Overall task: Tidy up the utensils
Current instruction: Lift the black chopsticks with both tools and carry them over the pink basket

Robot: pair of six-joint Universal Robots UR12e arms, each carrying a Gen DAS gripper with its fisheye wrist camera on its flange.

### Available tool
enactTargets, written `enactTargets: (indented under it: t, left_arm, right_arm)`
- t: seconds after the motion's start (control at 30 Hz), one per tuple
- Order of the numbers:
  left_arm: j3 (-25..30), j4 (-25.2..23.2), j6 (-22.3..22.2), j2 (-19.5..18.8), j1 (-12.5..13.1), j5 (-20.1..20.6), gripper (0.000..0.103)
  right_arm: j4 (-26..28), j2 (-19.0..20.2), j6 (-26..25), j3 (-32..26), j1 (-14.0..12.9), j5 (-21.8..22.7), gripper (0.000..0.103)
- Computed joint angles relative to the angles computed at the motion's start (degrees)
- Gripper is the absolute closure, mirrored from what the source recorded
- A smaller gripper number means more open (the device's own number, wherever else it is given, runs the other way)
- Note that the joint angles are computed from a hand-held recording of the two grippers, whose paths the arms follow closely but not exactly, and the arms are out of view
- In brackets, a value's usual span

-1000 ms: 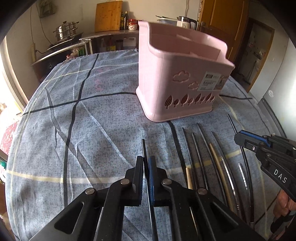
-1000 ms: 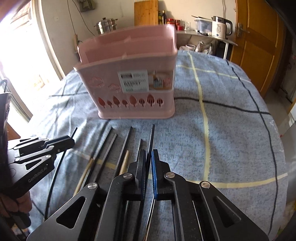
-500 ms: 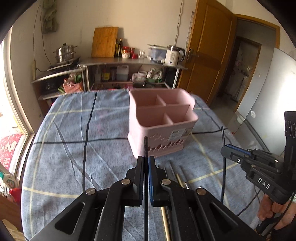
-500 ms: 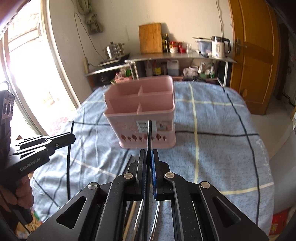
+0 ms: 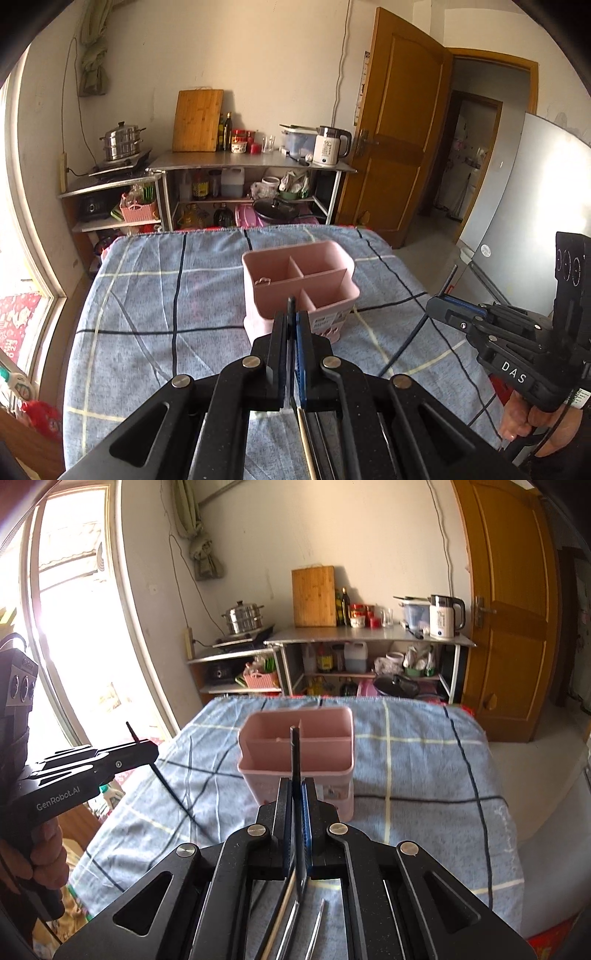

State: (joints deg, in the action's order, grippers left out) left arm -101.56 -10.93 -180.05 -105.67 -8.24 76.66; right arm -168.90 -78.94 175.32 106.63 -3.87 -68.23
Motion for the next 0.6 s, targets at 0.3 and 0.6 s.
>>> enactTargets:
  t: [0.3, 0.6]
  left_arm:
    - [4.7, -0.8, -0.7, -0.6, 0.4, -1.6, 0.099]
    - [10.6, -0.8, -2.7, -2.9, 1.1, -1.5, 0.099]
  right_arm:
    - [-2.0, 0.9, -0.3, -3.8, 0.3, 0.5, 0.098]
    - [-3.9, 3.3, 1.3, -8.5, 1.4, -0.3, 0.098]
